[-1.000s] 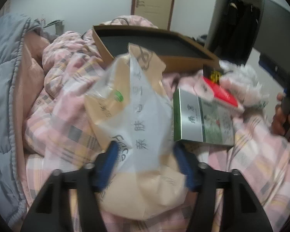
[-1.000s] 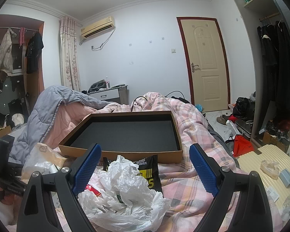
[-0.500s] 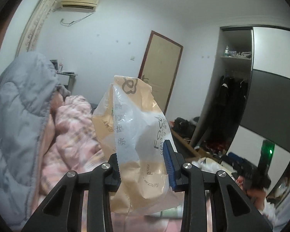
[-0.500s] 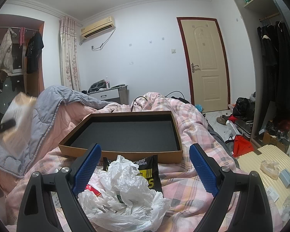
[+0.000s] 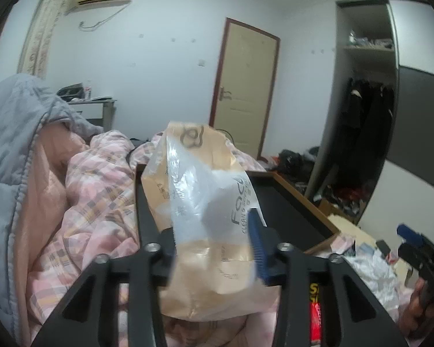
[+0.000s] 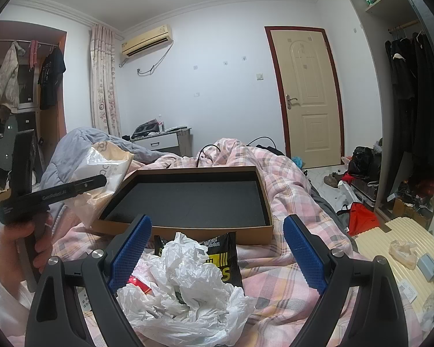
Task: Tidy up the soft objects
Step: 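Carry the beige bag with the left gripper and release it into the tray, then grasp the crumpled white plastic bag with the right gripper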
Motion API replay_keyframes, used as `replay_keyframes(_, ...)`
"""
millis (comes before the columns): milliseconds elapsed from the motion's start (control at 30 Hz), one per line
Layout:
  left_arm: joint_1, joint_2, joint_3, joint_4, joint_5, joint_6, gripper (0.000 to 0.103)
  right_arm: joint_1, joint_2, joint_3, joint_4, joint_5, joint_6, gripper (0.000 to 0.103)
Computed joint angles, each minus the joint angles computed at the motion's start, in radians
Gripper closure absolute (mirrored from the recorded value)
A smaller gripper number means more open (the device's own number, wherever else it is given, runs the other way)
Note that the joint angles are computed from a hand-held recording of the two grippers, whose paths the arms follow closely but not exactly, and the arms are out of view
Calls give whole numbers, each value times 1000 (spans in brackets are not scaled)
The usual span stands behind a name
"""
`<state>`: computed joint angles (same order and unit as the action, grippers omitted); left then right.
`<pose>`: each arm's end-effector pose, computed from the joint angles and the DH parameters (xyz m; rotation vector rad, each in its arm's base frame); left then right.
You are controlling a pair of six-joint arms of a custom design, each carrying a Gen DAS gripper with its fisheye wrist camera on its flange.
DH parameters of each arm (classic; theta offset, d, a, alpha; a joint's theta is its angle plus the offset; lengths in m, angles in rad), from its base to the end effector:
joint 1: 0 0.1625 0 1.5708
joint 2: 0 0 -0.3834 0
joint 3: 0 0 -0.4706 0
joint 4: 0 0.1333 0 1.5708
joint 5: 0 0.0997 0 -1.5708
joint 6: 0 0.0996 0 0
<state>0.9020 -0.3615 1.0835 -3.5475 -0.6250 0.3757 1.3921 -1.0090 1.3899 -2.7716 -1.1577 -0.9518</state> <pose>-0.3270 -0.7590 0.0637 0.3412 2.0238 -1.5240 0.0326 -0.7943 0.3227 1.2611 -2.4379 1.3099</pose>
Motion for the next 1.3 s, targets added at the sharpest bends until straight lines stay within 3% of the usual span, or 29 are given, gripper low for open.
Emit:
replay_keyframes(67,-7,4,5,-66,2,36,12,0,0,1,-1,0,0,11)
replay_keyframes(167,-20,36,-21,-233,3,163,0,0,0,0,-1,0,-1,11)
replay_keyframes(333,-35,2,40,-302,-10,145,0,0,0,0,-1,1,0,11)
replay_keyframes(500,-67,-19,161,-488,-29,66,0,-1,0,0,0,1,-1,11)
replay_keyframes(567,-78,22,138,-600,-10,151,0,-1,0,-1,-1,3,0,11)
replay_keyframes(633,-86,91,59,-734,20,329,0,0,1,-2,0,2,1,11)
replay_keyframes(700,-86,140,1,-822,1,462,0,0,4,-13,15,3,0,11)
replay_keyframes(833,-85,146,13,-871,-71,503,0,-3,1,-42,57,16,8,11)
replay_keyframes(967,-92,168,-21,-927,-86,552,0,-13,4,-85,100,49,25,11)
replay_keyframes(1200,-83,195,-58,-853,-48,513,0,-22,16,-176,249,51,-81,11)
replay_keyframes(1300,-83,196,-61,-848,-48,511,0,-13,27,-217,399,16,-178,11)
